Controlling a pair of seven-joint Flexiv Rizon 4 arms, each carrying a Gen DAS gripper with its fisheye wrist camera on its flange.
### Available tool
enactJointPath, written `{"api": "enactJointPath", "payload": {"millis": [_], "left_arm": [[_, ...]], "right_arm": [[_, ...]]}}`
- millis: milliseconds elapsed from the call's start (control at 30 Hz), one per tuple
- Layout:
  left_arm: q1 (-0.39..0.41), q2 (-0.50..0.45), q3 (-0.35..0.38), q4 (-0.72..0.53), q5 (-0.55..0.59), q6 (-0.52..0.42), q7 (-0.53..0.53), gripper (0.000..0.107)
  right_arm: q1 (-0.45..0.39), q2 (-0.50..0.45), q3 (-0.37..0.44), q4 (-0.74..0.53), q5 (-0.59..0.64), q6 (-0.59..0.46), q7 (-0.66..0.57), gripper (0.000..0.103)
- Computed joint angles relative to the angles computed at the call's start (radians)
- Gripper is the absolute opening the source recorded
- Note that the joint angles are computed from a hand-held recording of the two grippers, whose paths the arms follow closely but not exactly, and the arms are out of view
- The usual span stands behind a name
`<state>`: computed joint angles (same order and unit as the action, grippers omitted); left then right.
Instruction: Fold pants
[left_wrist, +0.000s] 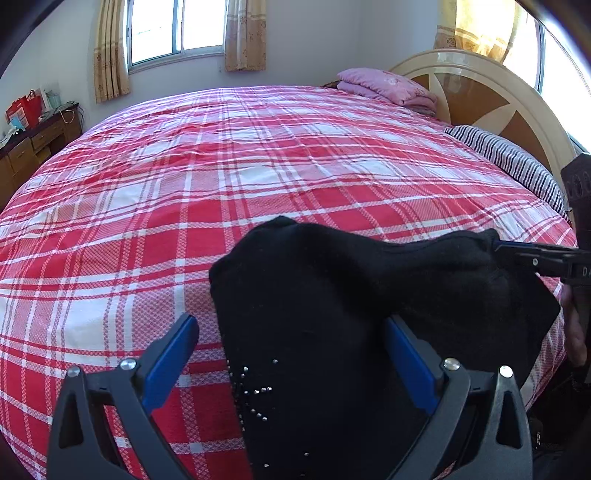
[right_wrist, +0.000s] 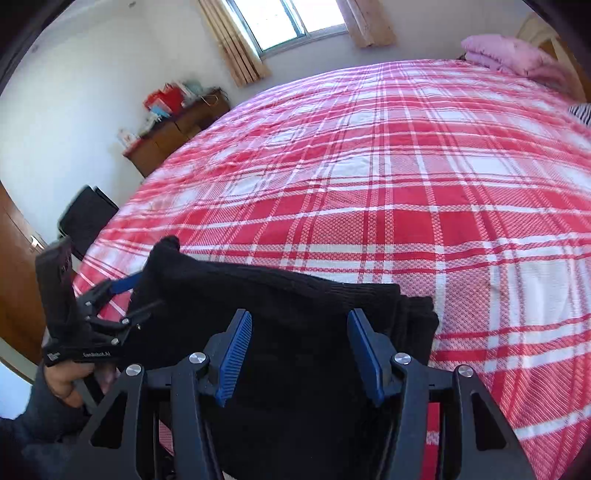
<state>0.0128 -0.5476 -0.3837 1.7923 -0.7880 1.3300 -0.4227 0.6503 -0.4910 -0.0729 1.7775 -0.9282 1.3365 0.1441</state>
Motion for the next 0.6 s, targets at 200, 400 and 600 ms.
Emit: {"api": "enactJointPath", "payload": {"millis": [200,400,600], "left_arm": [[-0.018,-0.006,0.023,-0.034,0.044,-0.002,-0.011,0.102],[-0.045,-0.052,0.063,-0.12,0.116,0.003,-0.08,0.103],[-0.05,-0.1,0.097,-0.188,0.185,-0.112,-0.209,0.103]], "right_arm": [[0.007,-0.007,0.01,-0.015,0.005,-0.037,-0.041,0.056],[0.009,0.0,0.001,-0.003,-0.037,-0.034,-0.028,0.056],[-0.001,0.001,0.011,-0.002,-0.053,-0.036,-0.021,0.056]]}}
